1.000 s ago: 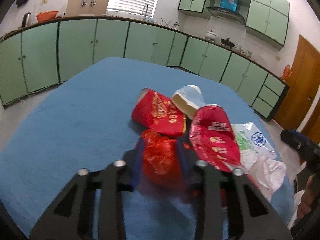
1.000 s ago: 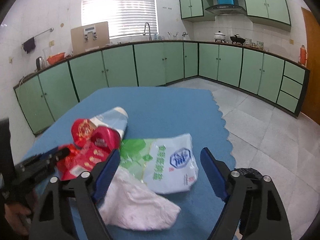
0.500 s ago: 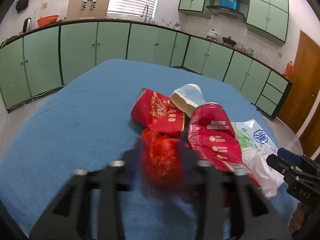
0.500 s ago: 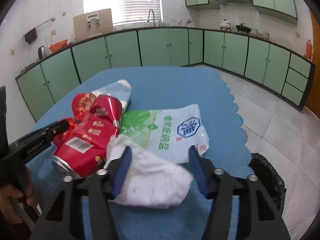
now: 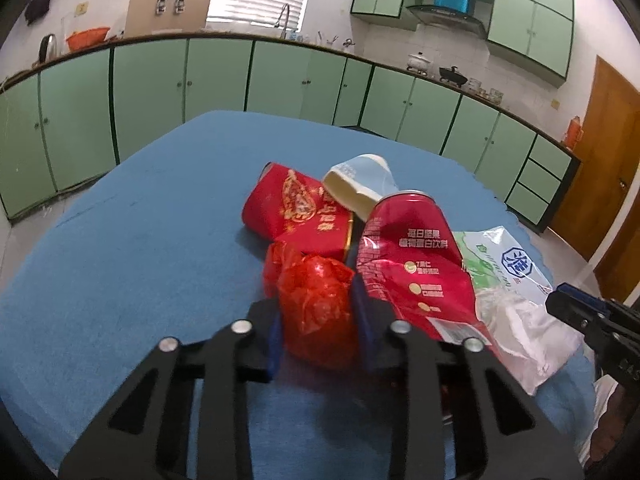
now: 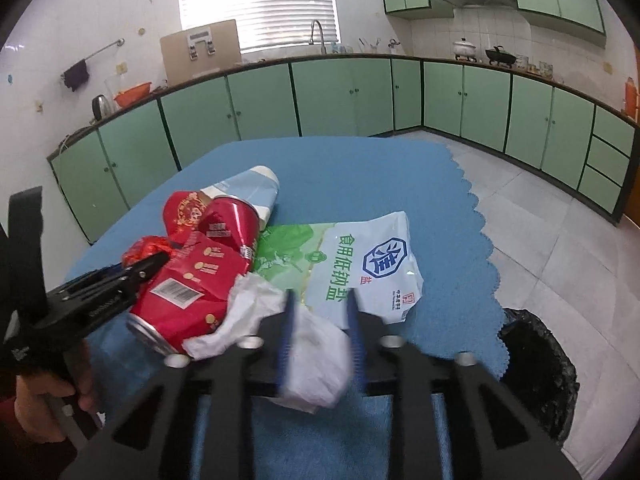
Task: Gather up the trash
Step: 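Grasp the white tissue with the right tool while the left tool grasps the red plastic bag, then lift the tissue with the right tool while the left tool carries the red bag to the bin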
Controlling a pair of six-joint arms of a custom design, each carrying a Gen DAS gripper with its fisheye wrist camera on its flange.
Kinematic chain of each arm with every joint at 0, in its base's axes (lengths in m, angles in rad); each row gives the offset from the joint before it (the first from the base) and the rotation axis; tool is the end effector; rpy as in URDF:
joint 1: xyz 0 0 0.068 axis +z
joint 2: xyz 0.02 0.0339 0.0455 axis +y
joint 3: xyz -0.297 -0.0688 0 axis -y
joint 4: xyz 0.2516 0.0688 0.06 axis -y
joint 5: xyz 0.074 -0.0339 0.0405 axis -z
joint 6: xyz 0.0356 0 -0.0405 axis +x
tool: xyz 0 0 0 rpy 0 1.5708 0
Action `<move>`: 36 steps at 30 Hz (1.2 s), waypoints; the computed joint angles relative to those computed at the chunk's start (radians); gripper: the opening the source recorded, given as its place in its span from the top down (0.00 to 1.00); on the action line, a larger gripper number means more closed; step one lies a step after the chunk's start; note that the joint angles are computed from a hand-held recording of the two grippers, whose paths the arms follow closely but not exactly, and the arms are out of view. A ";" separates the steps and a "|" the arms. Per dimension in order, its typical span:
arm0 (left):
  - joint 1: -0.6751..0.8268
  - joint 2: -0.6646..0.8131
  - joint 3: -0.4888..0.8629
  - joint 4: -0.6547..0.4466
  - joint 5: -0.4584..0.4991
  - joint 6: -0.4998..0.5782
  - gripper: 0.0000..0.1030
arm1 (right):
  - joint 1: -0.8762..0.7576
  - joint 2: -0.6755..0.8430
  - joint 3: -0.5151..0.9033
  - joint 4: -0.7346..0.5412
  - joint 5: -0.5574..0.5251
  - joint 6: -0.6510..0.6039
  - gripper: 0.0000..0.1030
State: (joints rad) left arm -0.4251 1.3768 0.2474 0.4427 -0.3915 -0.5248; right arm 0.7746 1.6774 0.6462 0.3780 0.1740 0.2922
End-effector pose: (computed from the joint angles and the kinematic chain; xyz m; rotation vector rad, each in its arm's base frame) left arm 0.1943 -0.0731 0.1353 -0.3142 2.1757 -0.0877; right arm 0.2323 0.2187 0.1575 -0.4412 2.1975 0.3942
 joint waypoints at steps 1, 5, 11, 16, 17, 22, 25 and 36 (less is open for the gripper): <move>-0.002 0.002 -0.002 0.008 -0.001 -0.003 0.76 | 0.003 -0.002 -0.003 0.001 -0.002 0.000 0.54; -0.006 -0.011 -0.017 0.019 -0.015 -0.019 0.78 | 0.017 0.015 0.011 -0.024 0.010 -0.023 0.51; -0.034 -0.102 -0.025 -0.072 -0.104 -0.053 0.79 | 0.018 0.053 0.036 -0.058 -0.019 -0.025 0.68; -0.051 -0.150 -0.009 -0.148 -0.152 -0.062 0.79 | 0.025 0.041 0.024 -0.039 -0.022 -0.055 0.89; -0.059 -0.165 -0.006 -0.162 -0.166 -0.060 0.79 | 0.025 0.031 0.018 -0.032 -0.022 -0.058 0.90; -0.099 -0.248 0.021 -0.230 -0.213 -0.047 0.80 | 0.008 -0.030 0.001 -0.010 -0.024 -0.058 0.92; -0.107 -0.298 0.046 -0.255 -0.215 -0.016 0.80 | -0.008 -0.079 -0.001 -0.009 -0.021 -0.062 0.93; -0.232 -0.264 0.172 -0.235 -0.265 0.045 0.80 | -0.092 -0.246 0.001 -0.037 -0.019 -0.071 0.93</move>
